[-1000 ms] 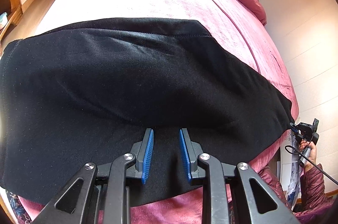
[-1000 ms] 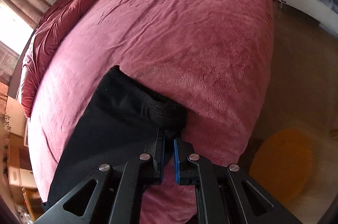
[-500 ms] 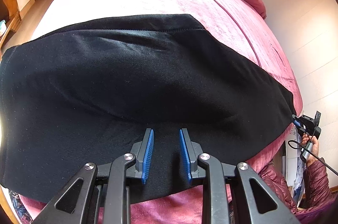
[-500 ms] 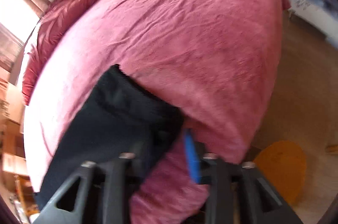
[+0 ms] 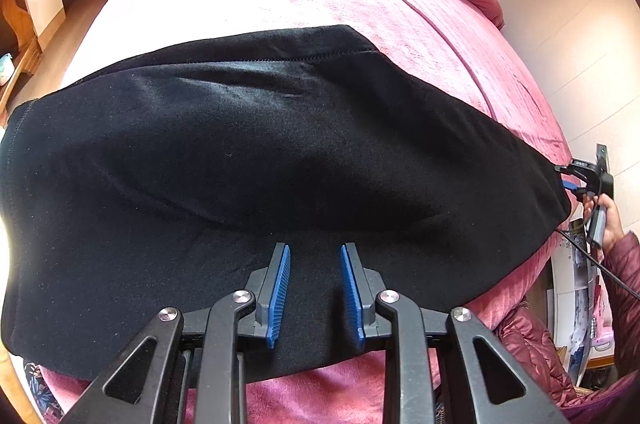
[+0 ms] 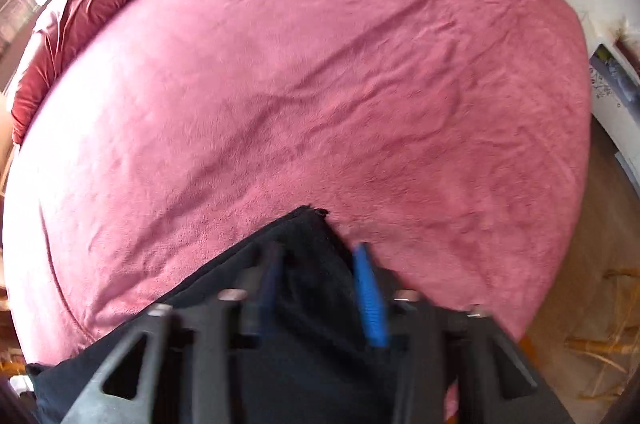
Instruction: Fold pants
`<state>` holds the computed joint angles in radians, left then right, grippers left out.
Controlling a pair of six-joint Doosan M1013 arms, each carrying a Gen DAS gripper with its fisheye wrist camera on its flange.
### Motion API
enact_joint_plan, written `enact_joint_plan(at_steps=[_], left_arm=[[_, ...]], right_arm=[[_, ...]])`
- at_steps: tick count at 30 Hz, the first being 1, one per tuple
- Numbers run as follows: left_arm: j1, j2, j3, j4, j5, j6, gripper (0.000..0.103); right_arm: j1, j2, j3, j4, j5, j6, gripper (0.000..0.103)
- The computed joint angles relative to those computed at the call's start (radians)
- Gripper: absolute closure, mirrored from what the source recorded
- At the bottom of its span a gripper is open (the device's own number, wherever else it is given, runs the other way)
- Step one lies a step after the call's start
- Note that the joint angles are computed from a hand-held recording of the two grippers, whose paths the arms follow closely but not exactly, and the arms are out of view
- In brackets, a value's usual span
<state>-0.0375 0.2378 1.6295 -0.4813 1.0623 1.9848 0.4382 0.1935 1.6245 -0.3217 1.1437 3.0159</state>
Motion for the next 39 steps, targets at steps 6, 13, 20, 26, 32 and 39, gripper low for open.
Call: enact_joint_plan(at_steps=[6,13,20,26,32,39], left_arm=[[-0.025,-0.013,0.006,0.055,-0.066,-0.070,0.077],[-0.038,-0.012,0.004,0.069,-0.079,-0.105,0.077],[-0.029,-0.031,0.027,0.024,-0.154,-0.087,0.076],[-0.028,-0.023,0.028,-0.012,-0.164,-0.049,0.076],[-0.024,-0.013,0.033,-0.021,-0.168,-0.008,0.076],[0.001,-0.017,0.056,-0.054,-0.180,0.049,0.076]], right_arm=[[0.038,-0.023,0.025,-0.159,0.013,0.129,0.099],[0.041,0.010,0.003,-0.138,0.103,0.108,0.061],[0.129,0.069,-0.144,-0.176,-0.072,-0.104,0.064],[0.156,0.281,-0.400,0.443,-0.377,-0.800,0.075],[0.164,0.562,-0.791,0.817,-0.173,-1.137,0.074],[0.160,0.748,-1.081,0.825,0.080,-1.125,0.073]])
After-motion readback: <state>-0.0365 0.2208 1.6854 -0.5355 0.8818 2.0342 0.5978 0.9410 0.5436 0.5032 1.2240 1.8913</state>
